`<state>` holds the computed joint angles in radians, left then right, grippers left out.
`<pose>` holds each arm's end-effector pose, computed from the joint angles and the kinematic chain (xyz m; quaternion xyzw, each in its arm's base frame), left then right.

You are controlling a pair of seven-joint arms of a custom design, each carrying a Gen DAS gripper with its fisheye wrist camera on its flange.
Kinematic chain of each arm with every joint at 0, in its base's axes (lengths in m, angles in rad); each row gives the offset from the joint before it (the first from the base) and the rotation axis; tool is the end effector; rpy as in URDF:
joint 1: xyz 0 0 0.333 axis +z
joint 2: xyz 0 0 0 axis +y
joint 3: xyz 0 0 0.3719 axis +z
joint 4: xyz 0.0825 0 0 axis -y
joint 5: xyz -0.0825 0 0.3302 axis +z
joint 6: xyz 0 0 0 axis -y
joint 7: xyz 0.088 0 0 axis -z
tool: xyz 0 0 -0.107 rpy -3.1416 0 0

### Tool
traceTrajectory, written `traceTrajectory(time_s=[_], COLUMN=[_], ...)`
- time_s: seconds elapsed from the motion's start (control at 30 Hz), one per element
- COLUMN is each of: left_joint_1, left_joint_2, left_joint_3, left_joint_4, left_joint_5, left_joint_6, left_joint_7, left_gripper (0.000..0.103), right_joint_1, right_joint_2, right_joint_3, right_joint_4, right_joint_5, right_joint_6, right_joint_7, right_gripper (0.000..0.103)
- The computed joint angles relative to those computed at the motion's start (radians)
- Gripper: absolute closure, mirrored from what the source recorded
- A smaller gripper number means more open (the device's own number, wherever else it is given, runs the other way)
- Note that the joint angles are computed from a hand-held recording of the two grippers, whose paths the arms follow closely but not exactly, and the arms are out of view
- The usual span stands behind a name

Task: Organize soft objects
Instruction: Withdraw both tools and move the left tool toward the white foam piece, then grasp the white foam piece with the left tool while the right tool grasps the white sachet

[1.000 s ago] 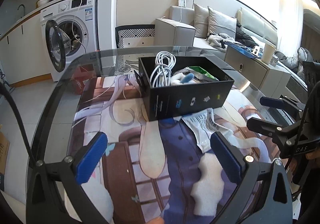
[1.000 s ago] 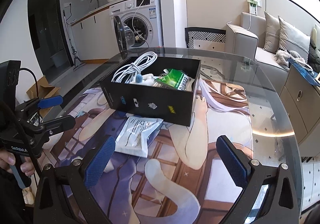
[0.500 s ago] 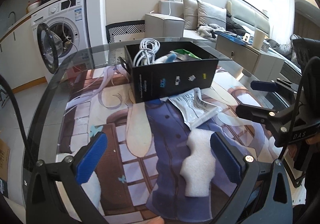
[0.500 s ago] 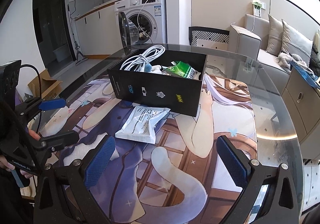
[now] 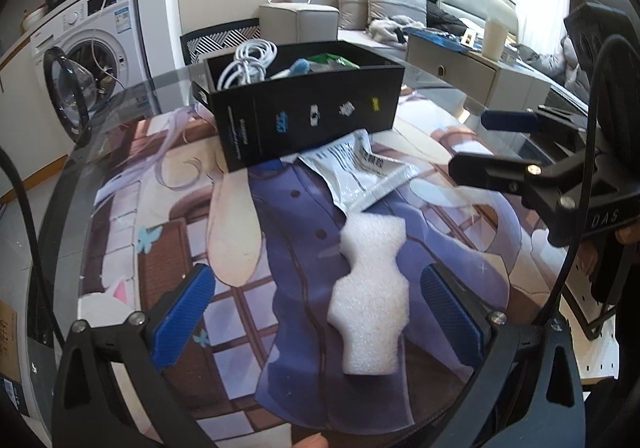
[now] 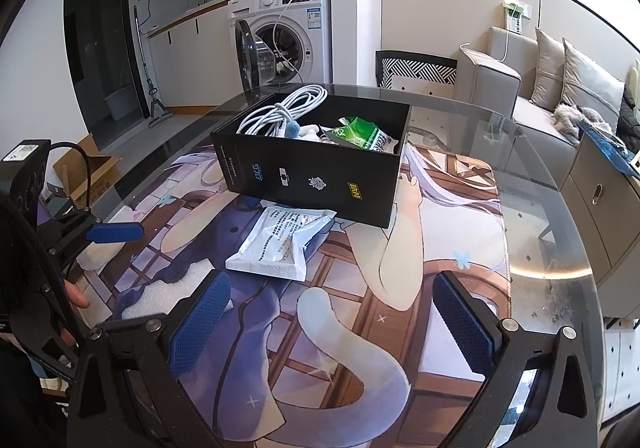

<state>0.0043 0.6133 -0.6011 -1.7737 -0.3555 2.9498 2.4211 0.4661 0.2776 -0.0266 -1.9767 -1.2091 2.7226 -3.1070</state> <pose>0.6287 -0.2919 0.4077 -0.2989 0.8786 -0.3602 0.0945 0.5287 0.2883 0.4491 -0.6039 0.6915 -0.2940 0.2659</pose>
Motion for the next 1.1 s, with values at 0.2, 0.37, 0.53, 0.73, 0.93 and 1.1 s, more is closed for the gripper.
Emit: traceTrajectory(time_s=[0.2, 0.37, 0.53, 0.73, 0.93, 1.1], left_joint_1=[-0.018, -0.034, -0.037, -0.035, -0.021, 0.002], left_joint_2=[0.001, 0.005, 0.001, -0.005, -0.011, -0.007], left_joint_3=[0.025, 0.052, 0.056, 0.051, 0.032, 0.011], left_joint_4=[0.01, 0.036, 0.035, 0.018, -0.004, 0.007], left_joint_5=[0.006, -0.001, -0.024, -0.048, -0.058, -0.072], left_joint_6=[-0.039, -0.101, -0.124, -0.104, -0.065, -0.083], left_joint_7=[-0.017, -0.031, 0.001, 0.062, 0.114, 0.139], left_gripper=[0.0, 0.0, 0.001, 0.009, 0.037, 0.066], right_joint_1=[-0.001, -0.002, -0.002, 0.002, 0.005, 0.005], right_joint_2=[0.003, 0.007, 0.012, 0.017, 0.018, 0.021], right_joint_3=[-0.002, -0.004, -0.007, -0.012, -0.015, -0.017], right_joint_4=[0.0, 0.001, 0.003, 0.007, 0.008, 0.01], right_joint_5=[0.007, 0.014, 0.023, 0.033, 0.032, 0.033], right_joint_6=[0.004, 0.006, 0.01, 0.012, 0.014, 0.015], right_joint_7=[-0.004, -0.009, -0.016, -0.026, -0.027, -0.029], right_gripper=[0.0, 0.0, 0.0, 0.0, 0.0, 0.0])
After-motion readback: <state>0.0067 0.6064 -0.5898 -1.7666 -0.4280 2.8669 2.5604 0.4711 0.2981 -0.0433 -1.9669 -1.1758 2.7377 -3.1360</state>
